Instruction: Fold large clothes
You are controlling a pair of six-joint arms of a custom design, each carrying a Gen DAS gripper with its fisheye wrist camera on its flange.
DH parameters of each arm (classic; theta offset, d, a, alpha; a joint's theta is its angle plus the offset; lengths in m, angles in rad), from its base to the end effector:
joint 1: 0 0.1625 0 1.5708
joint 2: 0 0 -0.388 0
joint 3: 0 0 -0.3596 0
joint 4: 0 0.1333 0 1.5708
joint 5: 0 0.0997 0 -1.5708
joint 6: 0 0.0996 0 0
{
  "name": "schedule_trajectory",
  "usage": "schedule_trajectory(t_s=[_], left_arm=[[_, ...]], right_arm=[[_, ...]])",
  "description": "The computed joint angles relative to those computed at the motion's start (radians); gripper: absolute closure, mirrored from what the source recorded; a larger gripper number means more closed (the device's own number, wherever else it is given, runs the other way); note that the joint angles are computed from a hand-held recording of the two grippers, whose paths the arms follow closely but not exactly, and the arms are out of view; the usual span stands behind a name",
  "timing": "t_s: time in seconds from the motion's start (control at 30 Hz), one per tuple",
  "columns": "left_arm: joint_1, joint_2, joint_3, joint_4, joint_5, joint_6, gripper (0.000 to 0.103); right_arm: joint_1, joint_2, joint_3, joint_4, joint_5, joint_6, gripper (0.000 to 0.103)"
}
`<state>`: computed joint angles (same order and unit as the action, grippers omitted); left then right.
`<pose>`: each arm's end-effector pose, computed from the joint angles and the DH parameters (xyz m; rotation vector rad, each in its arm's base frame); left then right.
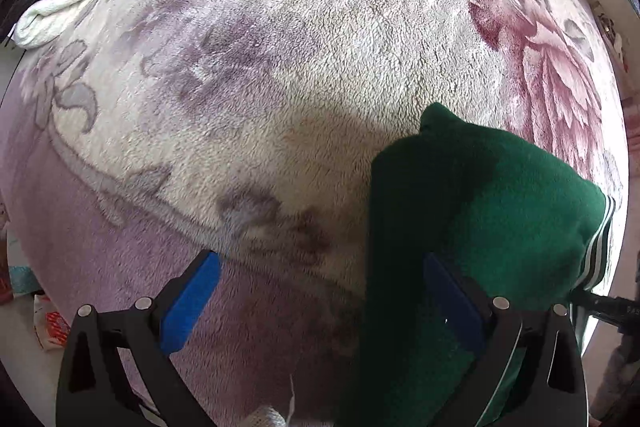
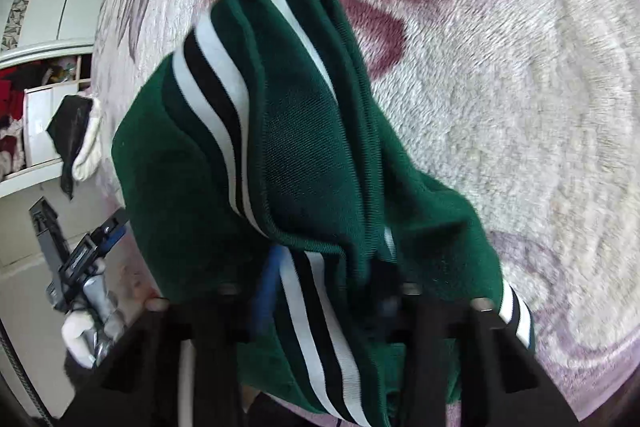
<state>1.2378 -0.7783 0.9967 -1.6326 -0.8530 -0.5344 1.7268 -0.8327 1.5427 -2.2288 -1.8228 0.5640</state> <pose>-0.0455 -0.7399 0.2673 -0.1724 2.4144 -0.2092 0.2048 -0.6039 0.1136 -0.5756 -2.8290 0.0586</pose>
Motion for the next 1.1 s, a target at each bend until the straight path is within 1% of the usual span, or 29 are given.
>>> schedule_trajectory(t_s=[0.03,0.1,0.17,0.23,0.27,0.3,0.33,0.37,0.4,0.43,0.47,0.5,0.53,0.57,0.6,0.63,0.67,0.7,0.73,0.77,0.8,0.83,0.9,0.93,0.97,1.0,1.03,1.07,1.1], left_arm=[[-0.005,-0.007,0.009,-0.008,-0.003,0.001,0.0],[-0.018,-0.013,0.02,-0.028,-0.012,0.017,0.0],[-0.032,-0.001,0.013,-0.039,-0.014,0.045,0.0],[-0.037,0.02,-0.01,-0.04,-0.017,0.067,0.0],[-0.037,0.039,-0.029,-0.038,-0.018,0.079,0.0],[-0.035,0.052,-0.04,-0.053,-0.024,0.097,0.0],[-0.033,0.07,-0.058,-0.054,-0.023,0.105,0.0],[-0.03,0.093,-0.087,-0.041,-0.014,0.112,0.0],[-0.025,0.122,-0.122,-0.026,-0.009,0.131,0.0],[-0.021,0.147,-0.153,0.001,-0.002,0.14,0.0],[-0.017,0.162,-0.173,0.015,0.003,0.149,0.0],[-0.014,0.169,-0.185,0.011,-0.004,0.164,0.0],[-0.013,0.171,-0.192,0.007,-0.01,0.178,0.0],[-0.015,0.168,-0.191,0.002,-0.002,0.189,0.0],[-0.02,0.16,-0.178,-0.005,0.017,0.197,0.0],[-0.023,0.151,-0.165,-0.01,0.027,0.199,0.0],[-0.024,0.141,-0.152,-0.013,0.031,0.196,0.0],[-0.024,0.126,-0.136,-0.015,0.029,0.184,0.0],[-0.025,0.114,-0.122,-0.018,0.024,0.174,0.0],[-0.025,0.097,-0.102,-0.02,0.019,0.161,0.0],[-0.025,0.088,-0.091,-0.015,0.018,0.15,0.0],[-0.025,0.079,-0.08,-0.007,0.018,0.135,0.0],[-0.024,0.06,-0.053,0.006,0.014,0.114,0.0],[-0.024,0.053,-0.041,0.013,0.018,0.105,0.0],[-0.024,0.044,-0.027,0.016,0.024,0.101,0.0],[-0.024,0.039,-0.02,0.017,0.027,0.101,0.0],[-0.024,0.034,-0.009,0.016,0.032,0.101,0.0],[-0.024,0.029,-0.001,0.013,0.039,0.101,0.0],[-0.027,0.023,0.009,0.009,0.05,0.1,0.0]], right_arm=[[0.011,-0.022,0.02,-0.035,0.006,0.035,0.089],[0.038,-0.083,0.062,-0.105,0.018,0.097,0.092],[0.068,-0.129,0.083,-0.132,-0.011,0.13,0.094],[0.091,-0.162,0.095,-0.135,-0.073,0.162,0.094],[0.089,-0.173,0.097,-0.111,-0.094,0.156,0.094],[0.086,-0.177,0.102,-0.093,-0.151,0.171,0.095],[0.092,-0.163,0.092,-0.053,-0.243,0.188,0.103],[0.077,-0.152,0.078,-0.002,-0.301,0.187,0.103],[0.046,-0.167,0.091,0.008,-0.316,0.19,0.103],[0.007,-0.175,0.12,-0.011,-0.289,0.221,0.103],[-0.035,-0.195,0.163,-0.058,-0.221,0.258,0.103],[-0.074,-0.216,0.201,-0.115,-0.128,0.261,0.102],[-0.085,-0.22,0.211,-0.149,-0.077,0.223,0.102],[-0.084,-0.213,0.203,-0.162,-0.026,0.159,0.102],[-0.075,-0.205,0.188,-0.157,0.002,0.115,0.102],[-0.061,-0.197,0.177,-0.159,0.02,0.079,0.094],[-0.047,-0.184,0.162,-0.162,0.036,0.047,0.065],[-0.038,-0.167,0.15,-0.166,0.058,0.011,0.041],[-0.031,-0.142,0.128,-0.142,0.067,-0.015,0.005],[-0.024,-0.125,0.12,-0.147,0.078,-0.042,0.004],[-0.021,-0.099,0.113,-0.158,0.082,-0.084,0.004],[-0.022,-0.063,0.091,-0.143,0.078,-0.127,0.004],[-0.035,0.004,0.047,-0.089,0.113,-0.206,0.004],[-0.045,0.032,0.03,-0.083,0.144,-0.229,0.008],[-0.051,0.059,0.021,-0.096,0.17,-0.257,0.02],[-0.044,0.087,0.0,-0.094,0.153,-0.274,0.027],[-0.032,0.112,-0.03,-0.073,0.129,-0.266,0.042],[-0.028,0.132,-0.05,-0.07,0.138,-0.234,0.057],[-0.024,0.136,-0.052,-0.086,0.153,-0.187,0.061]])
